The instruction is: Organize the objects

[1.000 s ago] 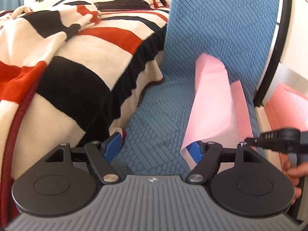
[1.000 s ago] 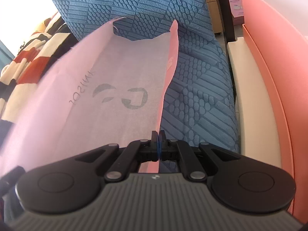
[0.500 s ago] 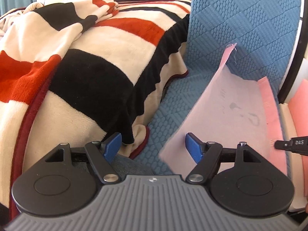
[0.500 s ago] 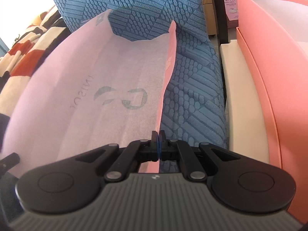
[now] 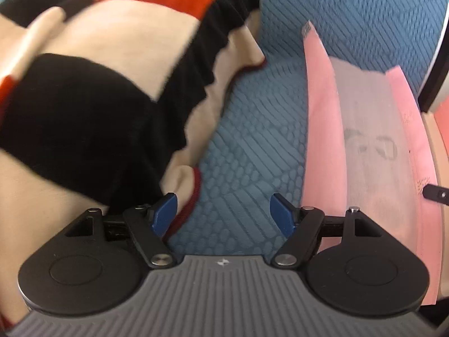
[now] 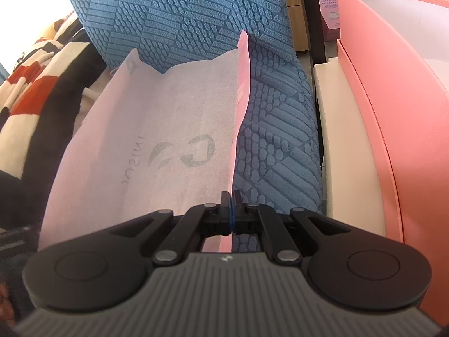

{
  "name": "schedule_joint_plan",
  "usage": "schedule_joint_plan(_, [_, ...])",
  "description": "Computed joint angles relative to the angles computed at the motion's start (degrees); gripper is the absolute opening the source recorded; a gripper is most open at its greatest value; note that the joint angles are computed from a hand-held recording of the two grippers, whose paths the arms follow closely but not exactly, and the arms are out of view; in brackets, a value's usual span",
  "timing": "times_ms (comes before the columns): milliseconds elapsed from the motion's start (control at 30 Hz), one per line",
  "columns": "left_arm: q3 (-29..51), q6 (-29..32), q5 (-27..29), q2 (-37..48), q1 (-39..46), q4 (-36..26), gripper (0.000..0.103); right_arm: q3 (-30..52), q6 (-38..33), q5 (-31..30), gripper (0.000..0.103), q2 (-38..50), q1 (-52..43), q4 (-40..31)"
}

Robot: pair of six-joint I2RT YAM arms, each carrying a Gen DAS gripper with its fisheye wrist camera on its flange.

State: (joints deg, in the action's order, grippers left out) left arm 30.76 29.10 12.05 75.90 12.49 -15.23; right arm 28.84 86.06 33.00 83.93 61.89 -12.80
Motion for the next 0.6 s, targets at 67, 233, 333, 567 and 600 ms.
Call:
schedule_joint_plan(67, [0.17,-0.55,-2.16,1.71,-2.45,0.96,0.077,-0.17,-0.24,-0.19,0.003,-0.02,-0.1,0.48])
schedule_joint_plan(233, [-0.59,-0.77,-3.46,1.07,-5.01,1.83,0.077,-0.53,-0.66,-0.59,0.003,-0.19,-0.39,1.23])
schedule_joint_plan(333, [0.26,0.15,0.67,-1.33,-2.04,-1.55,0.078,-1.25,-0.8,-0.77,0.003,-0.97,-0.64,2.05])
schedule_joint_plan(567, [4.91,3.26,11.64,-7.02,4.85,-13.1,0.079,-1.73,-1.01,-1.05,0.003,-1.28,-0.96,3.24])
schedule_joint_plan(600, [5.67,3.89,13.4,-8.04,5.48,-15.36,0.079,-1.75,-1.0,-1.15,0.003,-1.24,-1.05,3.39])
